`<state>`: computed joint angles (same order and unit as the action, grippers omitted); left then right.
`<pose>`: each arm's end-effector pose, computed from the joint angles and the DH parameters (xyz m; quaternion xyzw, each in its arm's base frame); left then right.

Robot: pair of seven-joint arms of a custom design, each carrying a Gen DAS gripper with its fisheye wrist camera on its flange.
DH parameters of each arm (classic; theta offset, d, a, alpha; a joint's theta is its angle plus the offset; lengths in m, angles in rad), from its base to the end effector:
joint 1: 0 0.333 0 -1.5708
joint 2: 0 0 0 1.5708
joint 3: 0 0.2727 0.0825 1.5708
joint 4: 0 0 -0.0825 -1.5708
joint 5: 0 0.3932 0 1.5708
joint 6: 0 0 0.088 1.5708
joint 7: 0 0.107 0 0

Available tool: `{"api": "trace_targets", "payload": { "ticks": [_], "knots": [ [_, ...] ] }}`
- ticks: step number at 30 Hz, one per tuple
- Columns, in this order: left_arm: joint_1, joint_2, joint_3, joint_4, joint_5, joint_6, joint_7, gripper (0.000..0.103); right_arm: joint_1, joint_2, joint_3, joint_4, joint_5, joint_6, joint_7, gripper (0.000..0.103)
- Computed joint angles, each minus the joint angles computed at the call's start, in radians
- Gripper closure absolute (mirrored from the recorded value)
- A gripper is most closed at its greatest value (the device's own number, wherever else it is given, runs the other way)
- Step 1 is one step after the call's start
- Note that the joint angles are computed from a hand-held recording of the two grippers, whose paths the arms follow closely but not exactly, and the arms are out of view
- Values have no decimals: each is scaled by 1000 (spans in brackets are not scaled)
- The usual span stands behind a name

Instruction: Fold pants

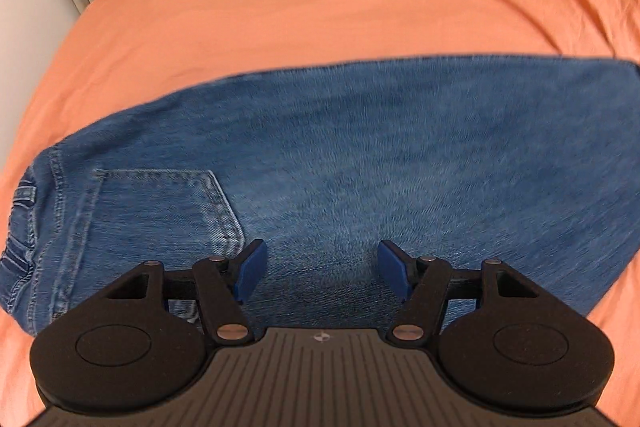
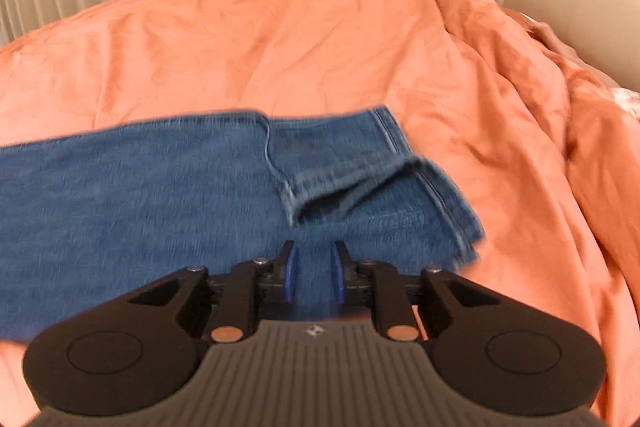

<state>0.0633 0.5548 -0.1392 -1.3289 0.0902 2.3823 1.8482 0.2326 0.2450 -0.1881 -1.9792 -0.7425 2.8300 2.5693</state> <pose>0.7406 -0.0330 0.4298 -0.5498 0.7972 -0.1535 0.1965 0.6310 0.0672 0.3566 -0.5583 0.7489 -0.2926 0.2044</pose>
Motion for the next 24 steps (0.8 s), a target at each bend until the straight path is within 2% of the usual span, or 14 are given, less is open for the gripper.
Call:
{"api": "trace_targets", "payload": {
  "ticks": [3, 6, 9, 11, 13, 15, 17, 21, 24],
  "knots": [
    [-2, 6, 5, -11, 8, 8, -8, 28, -21, 79, -15, 98, 19, 27, -46, 89],
    [5, -3, 3, -40, 2, 33, -13, 28, -8, 150, -70, 194, 31, 45, -44, 89],
    [9, -5, 1, -45, -1, 38, -13, 27, 12, 179, -120, 252, 44, 14, -40, 89],
    [12, -2, -1, -41, -6, 37, -11, 26, 10, 172, -132, 256, 57, 8, -41, 89],
    [10, 4, -3, -33, -8, 39, -13, 26, 12, 142, -142, 230, 52, 9, -35, 89],
    [12, -1, -4, -46, -10, 54, -12, 26, 7, 93, -140, 180, 47, 15, -20, 84],
    [16, -25, -6, -81, -14, 82, -14, 26, -11, 36, -124, 114, 52, 28, -7, 81],
    [34, -91, -13, -170, -38, 126, -1, 26, -41, -125, -90, -77, 22, 74, 105, 68],
    [33, -134, 2, -214, -19, 133, 0, 26, -81, -194, -51, -179, 67, 111, 159, 68]
  ]
}}
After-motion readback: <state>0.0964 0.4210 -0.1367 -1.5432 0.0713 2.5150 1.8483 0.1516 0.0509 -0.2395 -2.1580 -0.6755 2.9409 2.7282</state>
